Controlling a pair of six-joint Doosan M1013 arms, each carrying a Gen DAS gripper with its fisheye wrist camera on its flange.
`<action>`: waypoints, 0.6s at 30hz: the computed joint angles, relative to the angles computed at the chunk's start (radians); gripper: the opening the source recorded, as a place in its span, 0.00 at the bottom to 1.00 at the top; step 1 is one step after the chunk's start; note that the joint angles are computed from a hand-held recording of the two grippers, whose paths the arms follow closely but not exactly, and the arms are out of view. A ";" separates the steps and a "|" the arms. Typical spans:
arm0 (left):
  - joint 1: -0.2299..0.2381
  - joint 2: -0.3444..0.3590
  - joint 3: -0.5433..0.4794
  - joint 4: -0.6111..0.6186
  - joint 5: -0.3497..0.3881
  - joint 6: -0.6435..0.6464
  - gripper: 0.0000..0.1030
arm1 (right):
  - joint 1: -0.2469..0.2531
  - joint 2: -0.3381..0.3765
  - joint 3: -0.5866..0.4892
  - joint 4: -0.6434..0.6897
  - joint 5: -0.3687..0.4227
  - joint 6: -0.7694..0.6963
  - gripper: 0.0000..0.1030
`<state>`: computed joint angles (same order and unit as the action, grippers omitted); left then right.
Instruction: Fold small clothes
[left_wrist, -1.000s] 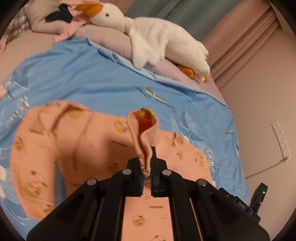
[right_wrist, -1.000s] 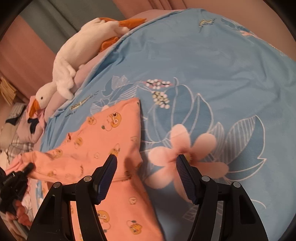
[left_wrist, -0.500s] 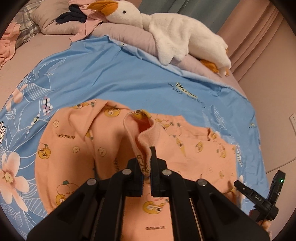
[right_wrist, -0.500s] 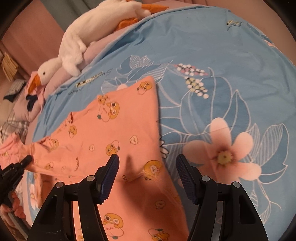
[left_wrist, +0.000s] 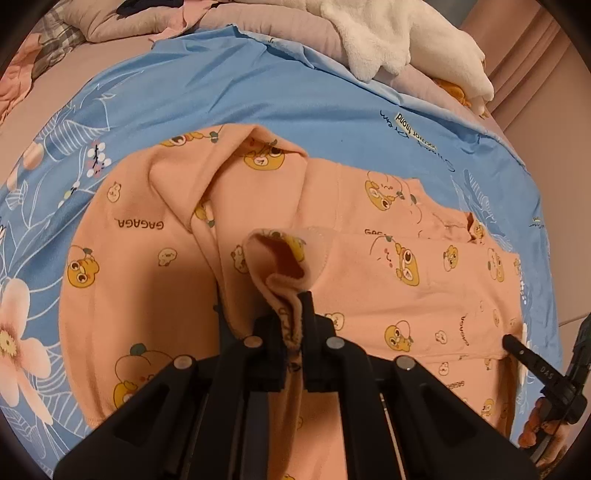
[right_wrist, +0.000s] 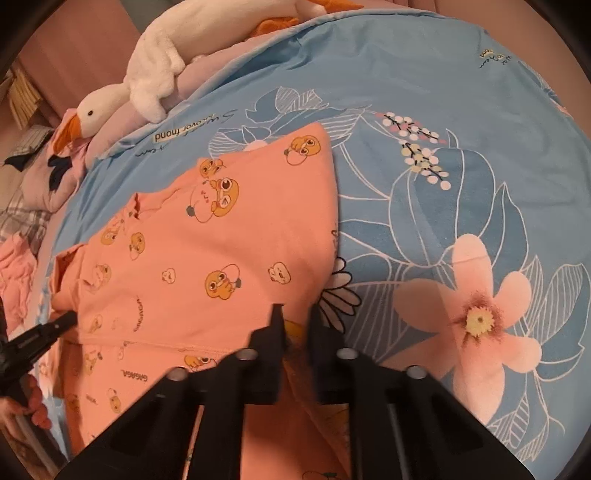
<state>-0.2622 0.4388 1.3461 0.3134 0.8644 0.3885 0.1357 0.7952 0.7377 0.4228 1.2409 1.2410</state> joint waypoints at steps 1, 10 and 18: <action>-0.001 0.001 -0.003 0.006 0.005 0.001 0.05 | -0.001 0.000 -0.002 0.009 -0.003 0.001 0.10; 0.004 0.009 0.000 -0.004 0.000 0.006 0.08 | 0.002 0.002 -0.002 -0.027 -0.020 0.025 0.09; 0.007 0.010 0.001 -0.011 -0.004 0.017 0.10 | 0.006 0.004 0.000 -0.051 -0.023 0.033 0.07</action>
<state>-0.2554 0.4492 1.3474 0.3026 0.8601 0.4055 0.1414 0.7991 0.7372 0.3718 1.2180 1.2740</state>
